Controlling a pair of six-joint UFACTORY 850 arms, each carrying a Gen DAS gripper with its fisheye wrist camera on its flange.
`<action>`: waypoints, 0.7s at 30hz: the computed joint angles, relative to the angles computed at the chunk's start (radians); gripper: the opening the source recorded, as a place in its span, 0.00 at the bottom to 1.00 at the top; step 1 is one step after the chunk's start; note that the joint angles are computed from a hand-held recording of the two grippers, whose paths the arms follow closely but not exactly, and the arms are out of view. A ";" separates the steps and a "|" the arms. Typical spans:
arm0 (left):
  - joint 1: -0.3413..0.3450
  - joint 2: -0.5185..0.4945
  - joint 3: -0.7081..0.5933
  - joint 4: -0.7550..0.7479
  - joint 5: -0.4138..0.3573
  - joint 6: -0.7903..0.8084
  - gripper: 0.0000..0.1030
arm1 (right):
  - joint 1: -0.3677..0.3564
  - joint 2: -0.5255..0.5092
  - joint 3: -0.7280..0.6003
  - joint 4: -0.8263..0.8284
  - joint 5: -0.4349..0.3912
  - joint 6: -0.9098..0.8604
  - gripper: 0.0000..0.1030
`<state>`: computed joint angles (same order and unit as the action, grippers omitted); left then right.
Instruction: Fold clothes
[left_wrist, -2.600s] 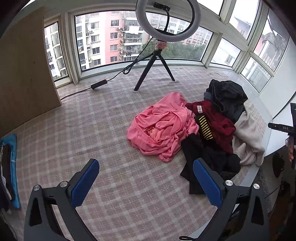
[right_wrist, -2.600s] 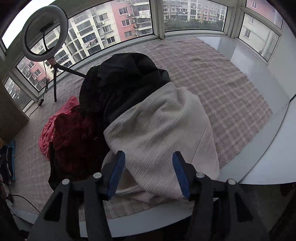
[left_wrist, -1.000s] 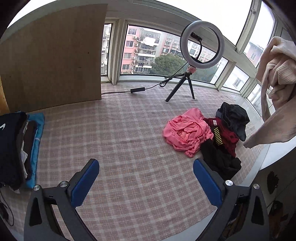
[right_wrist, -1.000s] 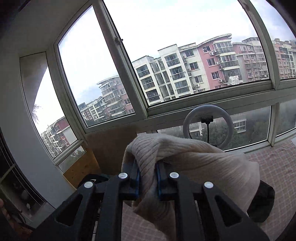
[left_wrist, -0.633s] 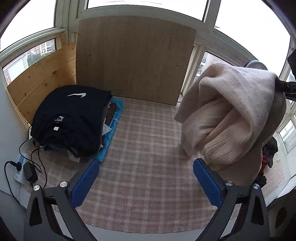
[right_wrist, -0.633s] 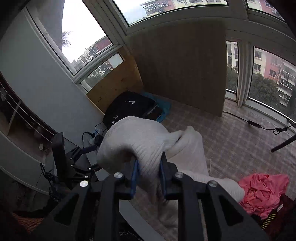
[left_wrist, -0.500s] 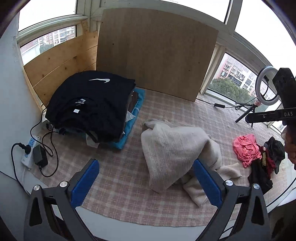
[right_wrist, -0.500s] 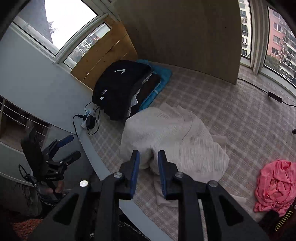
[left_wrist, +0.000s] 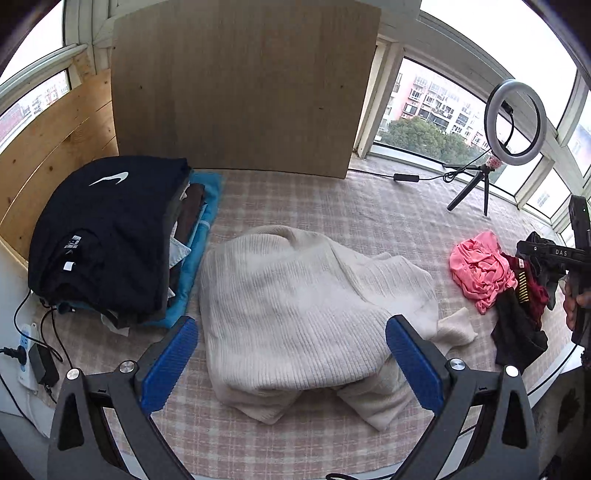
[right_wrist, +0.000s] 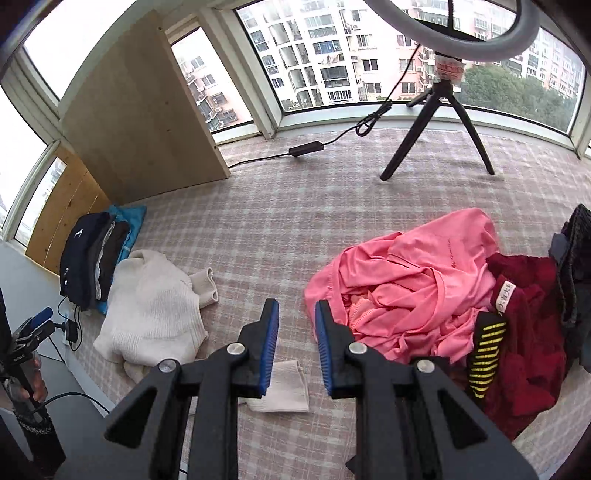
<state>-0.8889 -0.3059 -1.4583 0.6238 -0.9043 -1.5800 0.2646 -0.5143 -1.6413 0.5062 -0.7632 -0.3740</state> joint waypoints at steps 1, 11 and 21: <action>0.012 -0.023 -0.025 -0.018 0.019 0.034 0.99 | -0.019 -0.001 0.024 -0.035 0.017 0.039 0.20; 0.058 -0.067 -0.046 -0.108 0.039 0.072 0.99 | 0.064 -0.186 -0.098 0.052 -0.045 -0.122 0.18; 0.037 0.032 0.151 -0.224 0.061 0.147 0.99 | 0.046 -0.213 -0.141 -0.314 -0.048 0.173 0.14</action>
